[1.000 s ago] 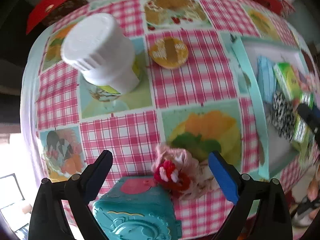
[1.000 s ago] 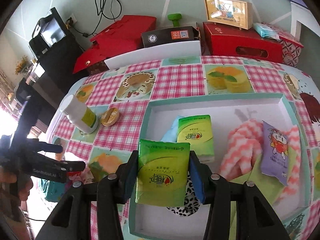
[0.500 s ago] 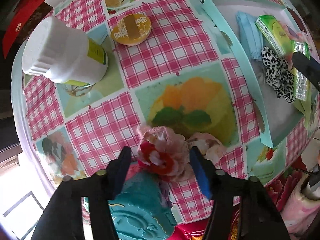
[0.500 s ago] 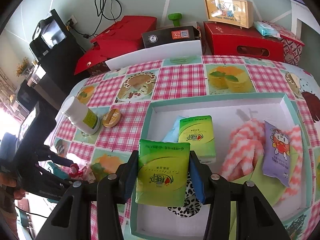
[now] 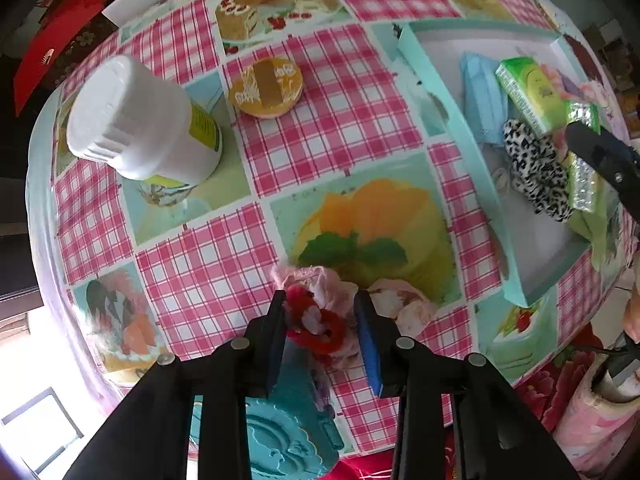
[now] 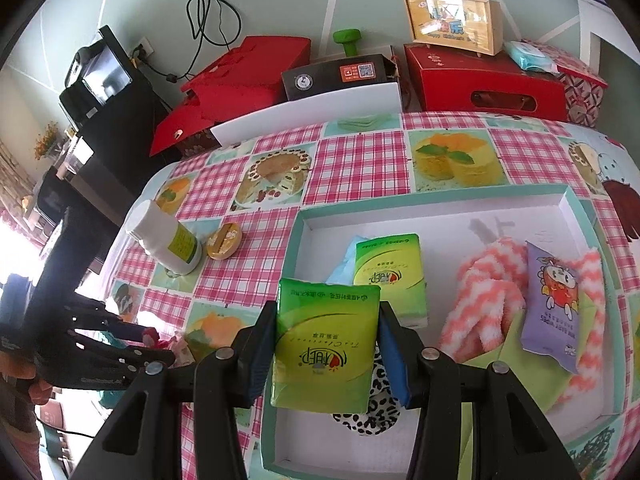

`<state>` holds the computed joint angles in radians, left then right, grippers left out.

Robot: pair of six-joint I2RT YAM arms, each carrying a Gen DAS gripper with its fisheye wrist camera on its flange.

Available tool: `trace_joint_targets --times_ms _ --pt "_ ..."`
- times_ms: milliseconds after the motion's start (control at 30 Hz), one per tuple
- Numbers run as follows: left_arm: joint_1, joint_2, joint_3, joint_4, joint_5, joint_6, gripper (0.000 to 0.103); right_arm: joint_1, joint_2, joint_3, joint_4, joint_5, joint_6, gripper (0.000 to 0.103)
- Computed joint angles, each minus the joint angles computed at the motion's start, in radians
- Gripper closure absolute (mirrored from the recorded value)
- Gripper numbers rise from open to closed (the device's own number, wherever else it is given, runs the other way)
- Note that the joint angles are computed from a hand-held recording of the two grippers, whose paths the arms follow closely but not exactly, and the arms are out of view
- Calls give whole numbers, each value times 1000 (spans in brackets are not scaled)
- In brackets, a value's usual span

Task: Organize soft objects
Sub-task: 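Lift the pink scrunchie with the left gripper while the right gripper holds the green pack over the tray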

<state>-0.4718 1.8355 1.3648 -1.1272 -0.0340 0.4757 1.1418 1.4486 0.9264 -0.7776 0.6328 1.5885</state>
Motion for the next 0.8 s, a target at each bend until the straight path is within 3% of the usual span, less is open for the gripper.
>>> trace_joint_targets --times_ms 233,400,533,800 --pt "51 -63 25 -24 56 -10 70 12 -26 -7 -16 20 19 52" --pt "101 -176 39 -14 199 -54 70 38 -60 -8 -75 57 70 52" --pt "88 -262 11 49 306 -152 70 59 -91 -13 -154 84 147 52" --pt "-62 -263 -4 198 313 -343 70 119 -188 -65 -363 116 391 52"
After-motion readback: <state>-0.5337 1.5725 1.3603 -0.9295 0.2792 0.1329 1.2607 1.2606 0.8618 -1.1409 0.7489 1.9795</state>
